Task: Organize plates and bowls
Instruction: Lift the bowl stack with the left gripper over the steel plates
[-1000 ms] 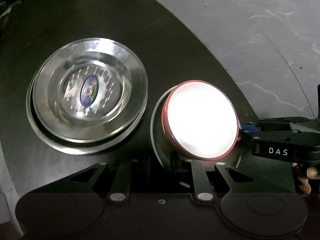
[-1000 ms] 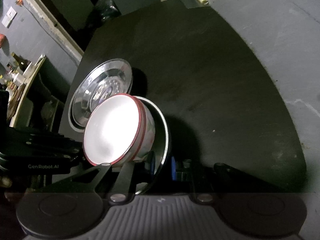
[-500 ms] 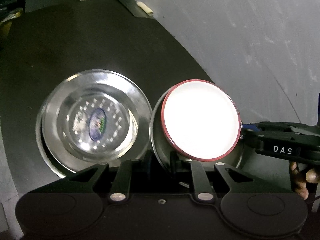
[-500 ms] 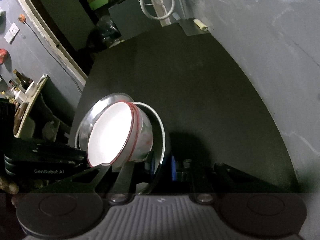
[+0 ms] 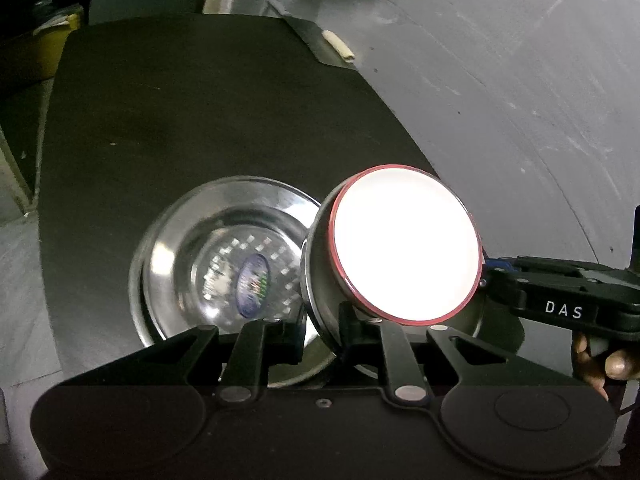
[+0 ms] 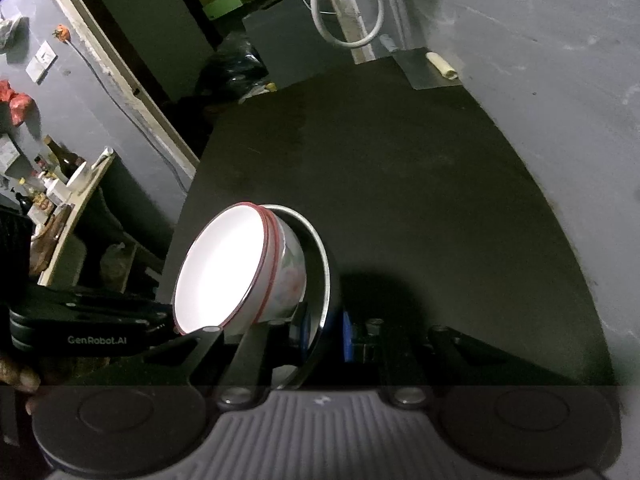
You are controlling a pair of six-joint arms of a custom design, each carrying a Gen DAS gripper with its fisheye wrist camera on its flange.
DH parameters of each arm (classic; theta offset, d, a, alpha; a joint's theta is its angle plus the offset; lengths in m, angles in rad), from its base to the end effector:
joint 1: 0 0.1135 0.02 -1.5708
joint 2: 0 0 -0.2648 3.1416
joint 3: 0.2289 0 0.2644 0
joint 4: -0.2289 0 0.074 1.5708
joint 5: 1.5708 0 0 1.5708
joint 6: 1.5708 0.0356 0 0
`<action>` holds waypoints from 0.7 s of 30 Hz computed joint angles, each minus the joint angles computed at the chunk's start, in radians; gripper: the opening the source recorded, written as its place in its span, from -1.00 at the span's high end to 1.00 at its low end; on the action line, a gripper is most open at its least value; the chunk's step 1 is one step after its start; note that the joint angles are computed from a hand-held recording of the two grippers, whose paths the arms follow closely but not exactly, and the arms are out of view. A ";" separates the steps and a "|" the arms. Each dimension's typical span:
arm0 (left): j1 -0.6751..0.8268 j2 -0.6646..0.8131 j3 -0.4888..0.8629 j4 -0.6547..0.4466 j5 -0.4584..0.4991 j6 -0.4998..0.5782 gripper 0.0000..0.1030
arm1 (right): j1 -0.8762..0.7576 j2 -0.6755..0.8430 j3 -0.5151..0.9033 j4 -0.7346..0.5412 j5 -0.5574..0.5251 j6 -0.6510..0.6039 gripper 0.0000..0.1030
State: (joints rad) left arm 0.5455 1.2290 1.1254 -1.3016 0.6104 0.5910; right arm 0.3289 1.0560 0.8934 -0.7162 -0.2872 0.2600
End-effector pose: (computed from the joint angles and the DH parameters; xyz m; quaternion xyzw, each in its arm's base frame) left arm 0.1906 0.0918 0.2943 0.0465 0.9497 -0.2099 0.2276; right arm 0.2073 0.0814 0.2782 -0.0806 0.9288 0.2262 0.2821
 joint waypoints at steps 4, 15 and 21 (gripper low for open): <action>0.007 0.039 0.054 0.007 -0.022 -0.010 0.67 | 0.007 0.075 0.028 0.059 -0.023 -0.006 0.65; -0.020 0.214 0.208 0.074 -0.071 -0.056 0.68 | 0.018 0.310 0.159 0.172 -0.052 -0.021 0.65; -0.027 0.278 0.241 0.089 -0.101 -0.062 0.68 | 0.029 0.383 0.185 0.194 -0.060 -0.008 0.65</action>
